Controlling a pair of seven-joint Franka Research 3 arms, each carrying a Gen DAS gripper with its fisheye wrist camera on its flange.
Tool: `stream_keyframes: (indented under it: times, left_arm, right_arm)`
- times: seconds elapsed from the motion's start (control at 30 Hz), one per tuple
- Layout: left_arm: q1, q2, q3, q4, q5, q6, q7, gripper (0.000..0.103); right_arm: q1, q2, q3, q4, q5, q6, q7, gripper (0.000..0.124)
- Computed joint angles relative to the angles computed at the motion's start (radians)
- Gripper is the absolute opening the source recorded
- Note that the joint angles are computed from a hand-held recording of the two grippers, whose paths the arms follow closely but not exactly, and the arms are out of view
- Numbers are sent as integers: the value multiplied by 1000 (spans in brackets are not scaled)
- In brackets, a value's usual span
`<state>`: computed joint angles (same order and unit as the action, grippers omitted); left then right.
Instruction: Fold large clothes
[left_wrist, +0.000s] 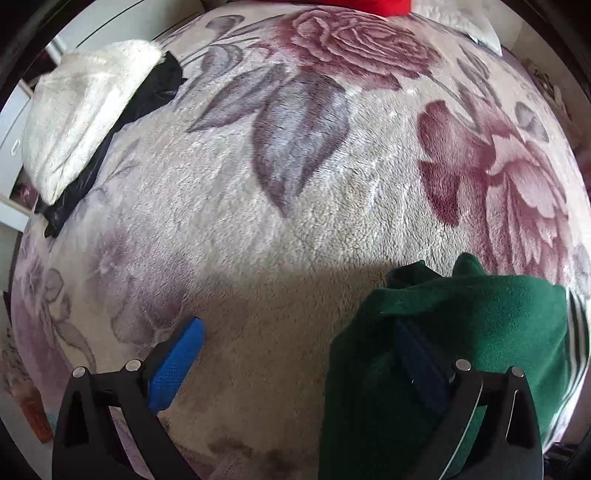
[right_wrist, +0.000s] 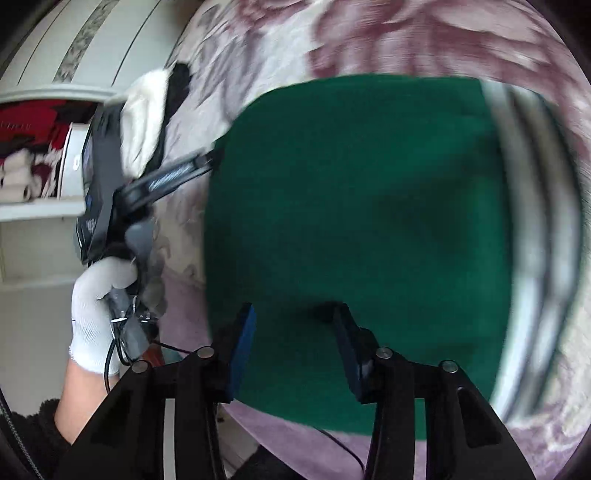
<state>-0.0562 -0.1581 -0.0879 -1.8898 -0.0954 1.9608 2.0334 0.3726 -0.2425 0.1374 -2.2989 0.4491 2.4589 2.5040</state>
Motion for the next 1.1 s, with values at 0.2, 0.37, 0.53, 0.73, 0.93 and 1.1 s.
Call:
stream_keyframes:
  times: [0.2,0.37,0.53,0.73,0.93,1.1]
  left_arm:
    - [74,-30,50,1,63,48,-86,103]
    - [134,-53,88,-21,83,0,-118,103]
    - [156,-86,96,-54,107,-33,-112,103]
    - [151,-118,105,-48,96,-54,-79,103]
    - [147,-147,108,-48,80,-80,-66,103]
    - [137,-200,104,-91,110,-72,-53,103]
  right_arm:
    - [-18,219,-20,238,-79,-28,-64,44]
    - [-53,450,-47,448,3,-226,-107,36]
    - [-54,633,-52,652,-7,-333,-84,37]
    - [-52,603,-55,704,-28,-349,-90,37]
    - [-18,354,2,399,188,-267,-160,36]
    - [34,447,21,302,285,-158,-103,8]
